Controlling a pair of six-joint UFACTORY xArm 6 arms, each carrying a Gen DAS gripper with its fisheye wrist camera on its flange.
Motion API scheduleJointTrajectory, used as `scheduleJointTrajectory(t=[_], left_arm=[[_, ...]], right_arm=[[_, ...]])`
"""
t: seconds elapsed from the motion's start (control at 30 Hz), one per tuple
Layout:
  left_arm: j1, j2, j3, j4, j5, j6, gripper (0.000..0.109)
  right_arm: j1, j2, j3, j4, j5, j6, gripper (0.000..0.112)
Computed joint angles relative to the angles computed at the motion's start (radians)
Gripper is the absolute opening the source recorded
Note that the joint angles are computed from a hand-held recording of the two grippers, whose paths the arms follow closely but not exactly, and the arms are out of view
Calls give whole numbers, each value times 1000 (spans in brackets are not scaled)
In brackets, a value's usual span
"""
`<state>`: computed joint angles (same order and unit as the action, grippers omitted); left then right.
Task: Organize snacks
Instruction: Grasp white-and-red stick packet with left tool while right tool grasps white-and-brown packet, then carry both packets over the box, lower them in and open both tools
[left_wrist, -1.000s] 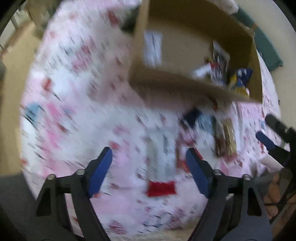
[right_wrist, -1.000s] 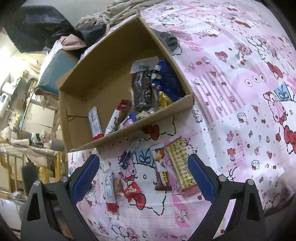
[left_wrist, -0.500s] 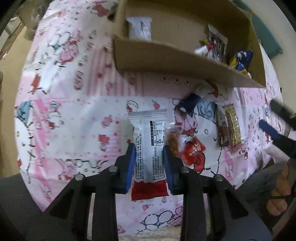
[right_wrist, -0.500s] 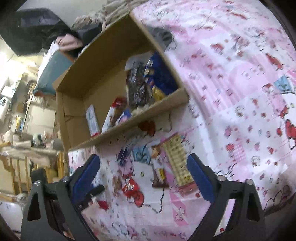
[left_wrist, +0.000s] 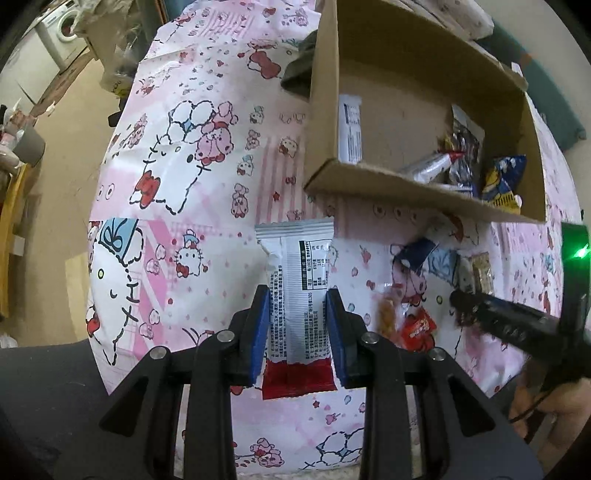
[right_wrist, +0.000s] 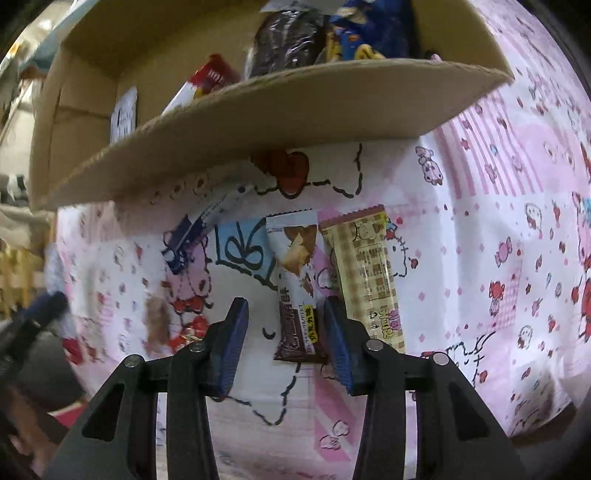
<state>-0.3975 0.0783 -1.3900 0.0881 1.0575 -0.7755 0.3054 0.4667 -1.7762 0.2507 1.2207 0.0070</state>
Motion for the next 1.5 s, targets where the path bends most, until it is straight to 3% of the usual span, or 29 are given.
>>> scheduleJointTrajectory(t=[0.07,0.1,0.13,0.3,0.67,0.93,1.27,1.5], left_arm=[[0,-5,4,7,-2,0,26],[0,-6,5,11,-2,3,26],[-2,-7,6,17,0,2,26],[-15,-7,4,96,7,-46,26],[-12,-23,31,148,-4,-84,26],[-4,-54,70,88,-33,-81,26],[-29,-71,34,107,9,-85,26],[-61,-58,-32,129,48,-72,26]], right_arm=[[9,-1,5,-24,-6,-17,39],[12,-6,13,-35,-12,-25,20],[12,-9,17,-31,-14,-30,18],[1,-73,86,58,-67,-73,18],[-27,-181,186,208,-124,-151,18],[-30,-218,203,272,-138,-189,18],[-41,-298,272,406,-152,-266,18],[-33,-389,352,516,-348,-376,18]])
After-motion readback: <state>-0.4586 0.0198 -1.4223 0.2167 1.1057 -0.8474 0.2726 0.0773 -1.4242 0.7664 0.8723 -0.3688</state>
